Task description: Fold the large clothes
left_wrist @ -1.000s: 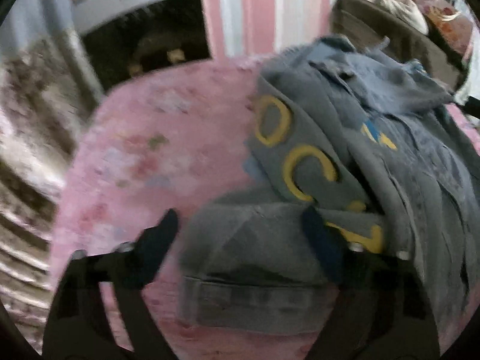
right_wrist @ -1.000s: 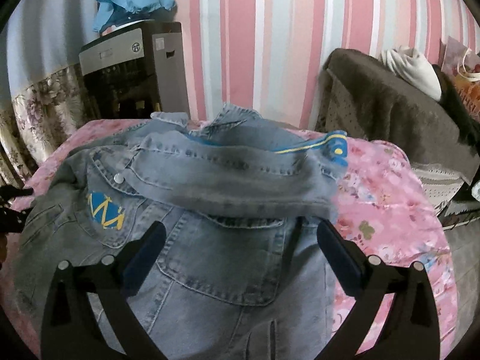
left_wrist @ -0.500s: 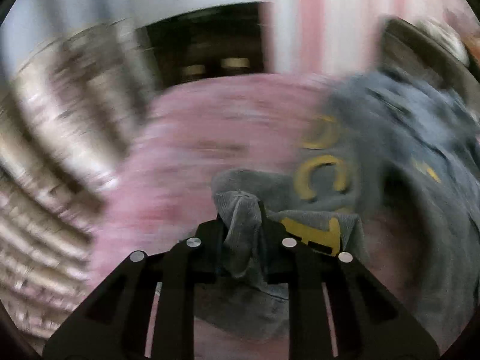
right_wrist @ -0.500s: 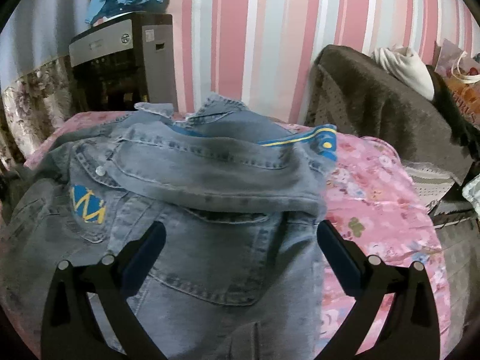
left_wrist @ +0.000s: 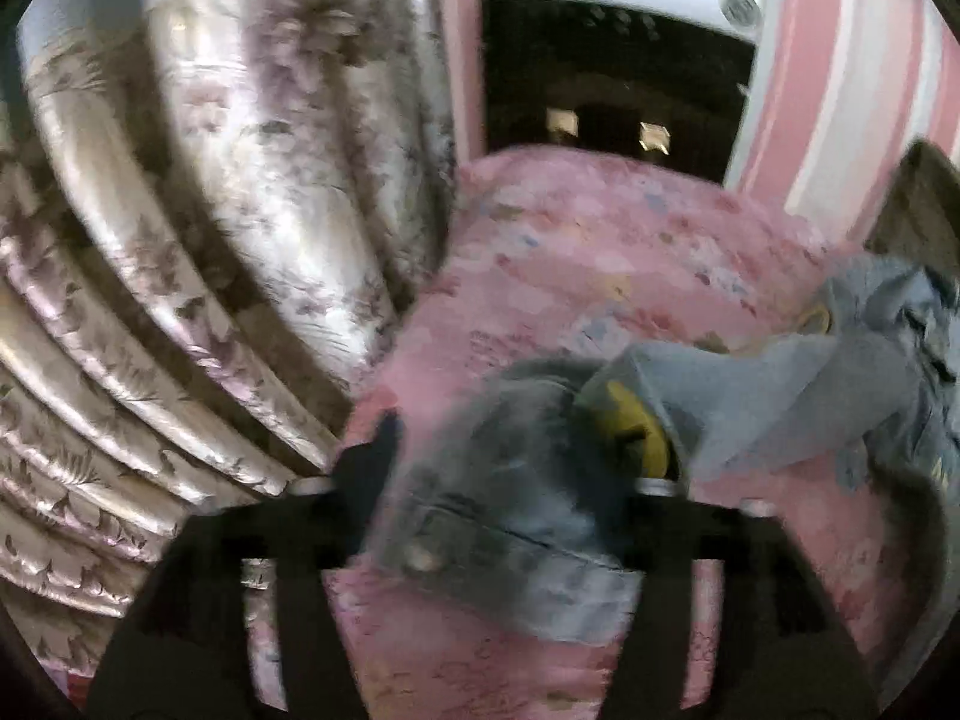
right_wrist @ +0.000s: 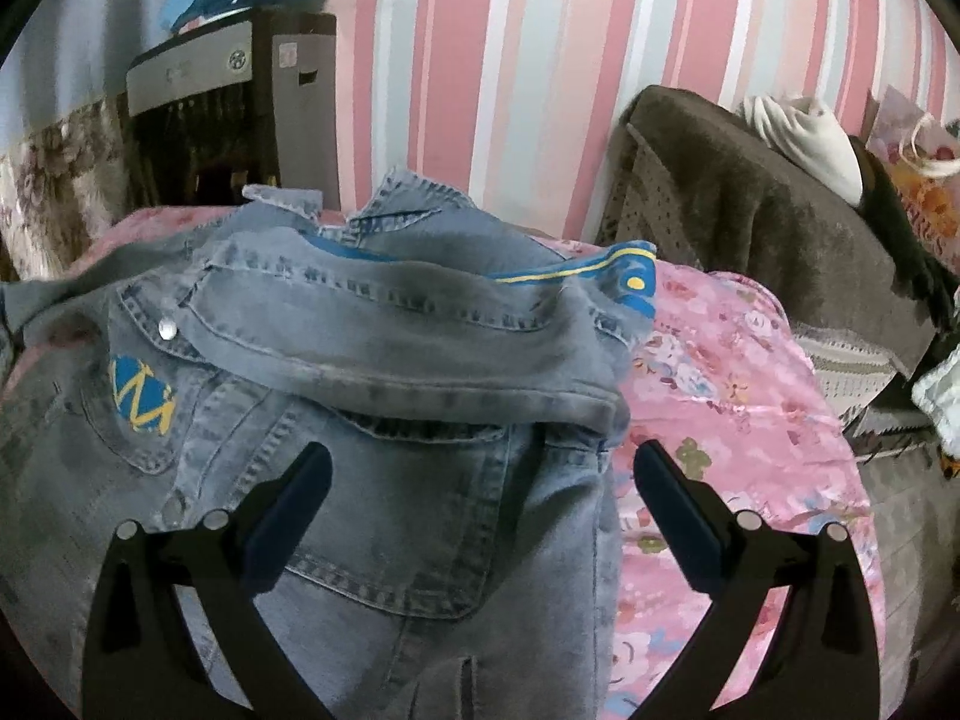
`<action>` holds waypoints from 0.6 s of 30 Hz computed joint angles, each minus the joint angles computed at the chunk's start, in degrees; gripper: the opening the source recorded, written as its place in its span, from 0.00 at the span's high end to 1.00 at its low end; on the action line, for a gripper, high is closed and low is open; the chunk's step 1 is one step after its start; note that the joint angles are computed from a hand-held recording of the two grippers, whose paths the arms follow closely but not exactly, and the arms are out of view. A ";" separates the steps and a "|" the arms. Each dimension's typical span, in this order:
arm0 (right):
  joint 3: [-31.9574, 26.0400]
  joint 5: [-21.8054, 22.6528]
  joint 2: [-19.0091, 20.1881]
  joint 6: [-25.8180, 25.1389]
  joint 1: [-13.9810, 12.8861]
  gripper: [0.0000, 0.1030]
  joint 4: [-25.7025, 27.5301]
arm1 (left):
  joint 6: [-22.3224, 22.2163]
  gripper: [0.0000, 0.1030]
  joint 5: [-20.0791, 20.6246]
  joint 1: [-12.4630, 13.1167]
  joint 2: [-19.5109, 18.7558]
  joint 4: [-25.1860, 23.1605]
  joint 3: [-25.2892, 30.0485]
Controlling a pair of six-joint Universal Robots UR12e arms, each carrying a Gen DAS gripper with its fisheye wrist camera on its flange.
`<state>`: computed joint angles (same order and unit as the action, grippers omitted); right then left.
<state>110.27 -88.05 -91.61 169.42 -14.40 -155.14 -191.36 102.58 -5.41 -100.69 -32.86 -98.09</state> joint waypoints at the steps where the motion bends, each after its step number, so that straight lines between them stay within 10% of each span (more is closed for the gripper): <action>1: 0.02 -0.38 0.04 -0.14 0.06 0.02 -0.33 | -0.24 0.26 0.28 0.14 0.48 0.48 -0.47; 8: -0.04 1.15 0.49 0.71 0.15 0.02 -1.11 | 4.83 0.17 2.07 -2.95 2.01 1.46 -3.10; 14: -0.29 -0.19 0.77 -2.10 1.15 0.02 -1.85 | 4.63 0.15 11.59 -6.03 -2.95 -2.73 0.16; 16: -0.21 -0.25 0.58 -2.71 1.06 0.02 -2.44 | 1.60 0.26 10.21 -5.07 -3.91 -5.15 1.64; 18: -0.27 -0.58 0.46 -3.45 0.99 0.02 -2.66 | 0.01 0.65 3.66 -3.40 -3.16 -5.34 2.00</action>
